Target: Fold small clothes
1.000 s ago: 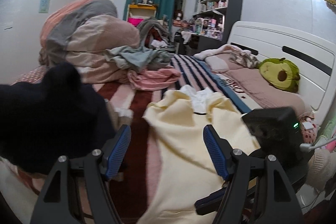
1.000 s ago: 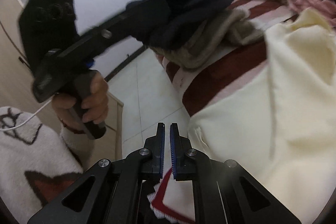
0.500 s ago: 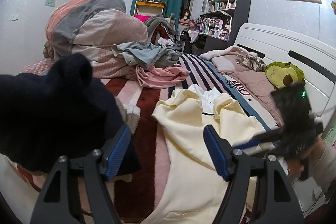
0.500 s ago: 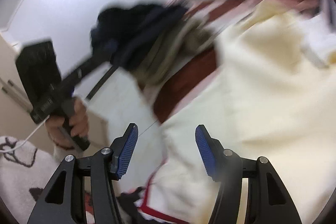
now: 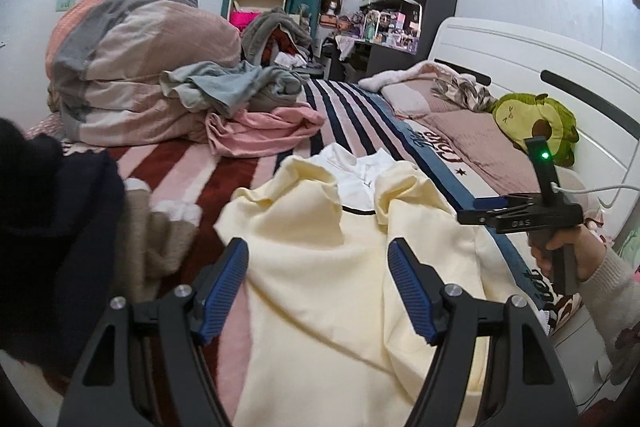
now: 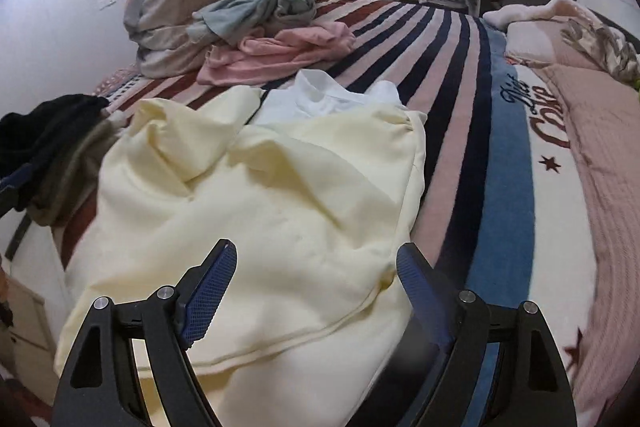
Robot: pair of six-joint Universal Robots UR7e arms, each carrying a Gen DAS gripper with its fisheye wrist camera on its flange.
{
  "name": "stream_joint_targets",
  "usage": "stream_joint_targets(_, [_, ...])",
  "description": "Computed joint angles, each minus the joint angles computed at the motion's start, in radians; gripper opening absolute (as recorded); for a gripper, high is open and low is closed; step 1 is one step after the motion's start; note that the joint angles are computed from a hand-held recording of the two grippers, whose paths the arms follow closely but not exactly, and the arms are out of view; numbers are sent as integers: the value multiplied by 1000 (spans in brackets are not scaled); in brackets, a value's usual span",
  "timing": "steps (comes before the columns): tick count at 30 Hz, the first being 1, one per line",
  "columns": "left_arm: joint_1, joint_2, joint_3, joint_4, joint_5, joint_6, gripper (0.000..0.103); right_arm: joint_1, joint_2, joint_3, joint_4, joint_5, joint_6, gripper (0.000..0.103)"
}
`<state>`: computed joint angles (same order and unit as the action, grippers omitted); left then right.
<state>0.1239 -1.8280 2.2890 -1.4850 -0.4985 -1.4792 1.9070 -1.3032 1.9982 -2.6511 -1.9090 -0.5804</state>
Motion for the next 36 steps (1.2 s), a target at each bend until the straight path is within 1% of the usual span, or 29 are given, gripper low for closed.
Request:
stream_joint_targets(3, [52,27,19,-135,4,108,68,-6,44,-23,12,13,-14,80])
stream_joint_targets(5, [71,36,27,-185,4,149,68,-8,76,-36,35,31,-40,80])
stream_joint_targets(7, [92,47,36,-241,3,194,68,-3,106,-46,45,13,-54,79])
stream_joint_targets(8, [95,49,37,-251,2,201,68,2,122,-48,38,-11,-56,67])
stream_joint_targets(9, [100,52,39,-261,0,210,68,9,136,-45,13,-40,-65,51])
stream_joint_targets(10, [103,55,40,-272,-2,219,68,14,147,-33,-36,-70,-82,21])
stream_joint_targets(11, [103,55,41,-271,-4,220,68,17,150,-25,-74,-89,-92,7])
stream_joint_targets(14, [104,60,40,-275,-9,226,68,1,120,-12,-104,-62,-59,4])
stream_joint_targets(16, [100,63,40,-280,-11,227,68,-4,91,8,-154,-78,-56,4])
stream_joint_targets(19, [99,66,42,-299,-12,236,68,-21,34,29,-168,-91,-31,3])
stream_joint_targets(24, [108,96,45,-360,-25,282,68,-52,-10,43,-229,-186,-23,3])
stream_joint_targets(27, [120,114,44,-384,-36,302,69,-63,-1,43,-300,-263,-44,3])
stream_joint_targets(29, [129,121,44,-399,-43,314,68,-67,3,43,-327,-302,-56,4])
stream_joint_targets(31, [139,133,44,-427,-51,332,68,-69,3,40,-328,-332,-56,5])
stream_joint_targets(33, [144,144,43,-455,-58,353,68,-72,-20,46,-308,-305,-42,6])
stream_joint_targets(34, [143,152,42,-479,-65,370,68,-76,-39,50,-282,-281,-24,10])
stream_joint_targets(35, [142,161,42,-512,-76,394,68,-81,-69,55,-241,-240,1,14])
stream_joint_targets(36, [140,165,43,-539,-90,417,68,-86,-102,63,-203,-190,20,23])
